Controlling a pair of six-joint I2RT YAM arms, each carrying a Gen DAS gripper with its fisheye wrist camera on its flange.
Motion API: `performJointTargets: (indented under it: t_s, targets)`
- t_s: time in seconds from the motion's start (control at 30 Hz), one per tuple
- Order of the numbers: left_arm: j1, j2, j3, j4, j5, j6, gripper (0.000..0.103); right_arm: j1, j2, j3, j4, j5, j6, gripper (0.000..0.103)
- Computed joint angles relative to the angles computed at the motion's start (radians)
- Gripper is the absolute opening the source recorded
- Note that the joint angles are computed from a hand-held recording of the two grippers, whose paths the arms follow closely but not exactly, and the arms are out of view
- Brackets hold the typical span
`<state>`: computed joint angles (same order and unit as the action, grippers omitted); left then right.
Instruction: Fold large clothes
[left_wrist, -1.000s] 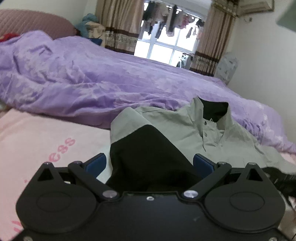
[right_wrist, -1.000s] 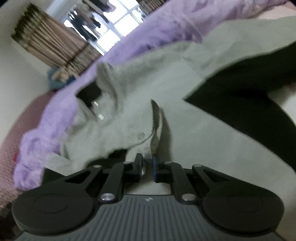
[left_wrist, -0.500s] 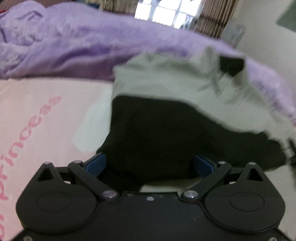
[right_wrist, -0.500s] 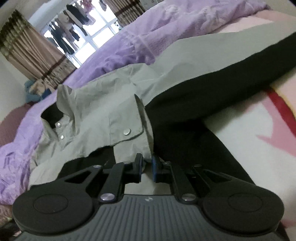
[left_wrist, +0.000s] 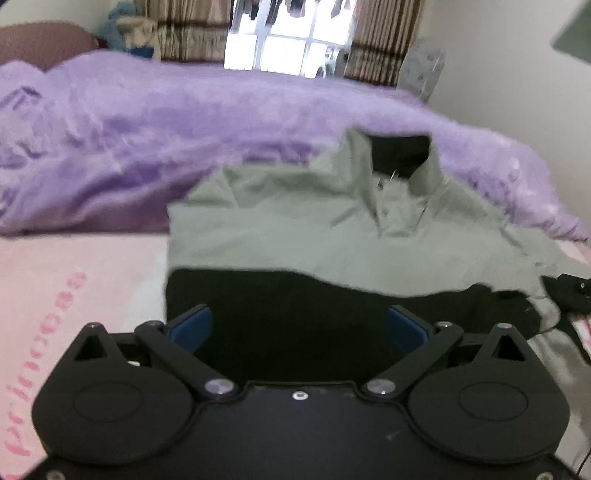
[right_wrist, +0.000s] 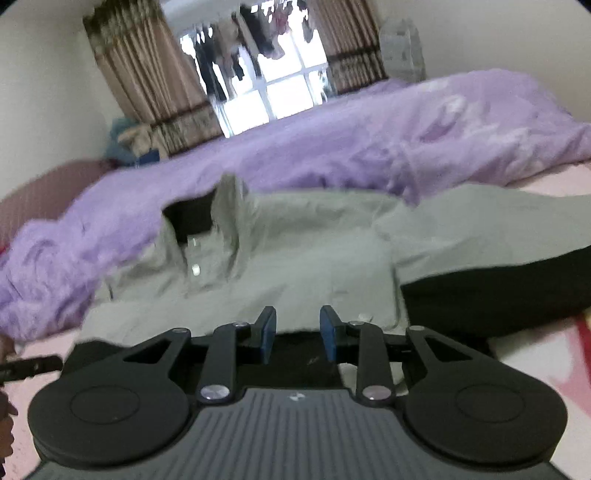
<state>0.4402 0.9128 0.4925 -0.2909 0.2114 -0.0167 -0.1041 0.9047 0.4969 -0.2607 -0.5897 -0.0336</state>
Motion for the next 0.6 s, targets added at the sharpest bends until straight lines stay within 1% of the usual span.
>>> performJointTargets:
  t_s: [0.13,0.2,0.27,0.3,0.33,0.43,0.5,0.57,0.6]
  targets:
    - [-0.061,0.143,-0.029,0.109,-0.087,-0.027,0.102,0.082,0.114,-0.025,0.090,0.134,0.029,0.035]
    - [-0.089,0.227,-0.035,0.152,-0.144,-0.031,0.103,0.076,0.164,-0.039,0.134,0.160,0.031,0.034]
    - [-0.117,0.237,-0.083,0.233,-0.195,-0.008,0.103,0.028,0.174,-0.061,0.139,0.126,0.008,0.032]
    - [-0.125,0.231,-0.092,0.243,-0.206,-0.007,0.103,-0.008,0.187,-0.065,0.143,0.080,-0.003,0.032]
    - [-0.123,0.226,-0.087,0.230,-0.202,-0.014,0.103,-0.038,0.197,-0.060,0.138,0.036,-0.009,0.032]
    - [-0.082,0.204,-0.049,0.149,-0.155,-0.033,0.103,-0.165,0.204,-0.014,0.040,-0.089,-0.076,0.033]
    - [-0.059,0.125,-0.033,0.062,-0.132,-0.032,0.103,-0.322,0.237,0.034,-0.037,-0.215,-0.155,0.035]
    - [-0.061,0.031,-0.030,-0.013,-0.151,-0.006,0.103,-0.458,0.298,0.094,-0.080,-0.275,-0.211,0.041]
    - [-0.062,-0.013,-0.030,-0.049,-0.160,0.011,0.103,-0.540,0.343,0.133,-0.099,-0.294,-0.245,0.043]
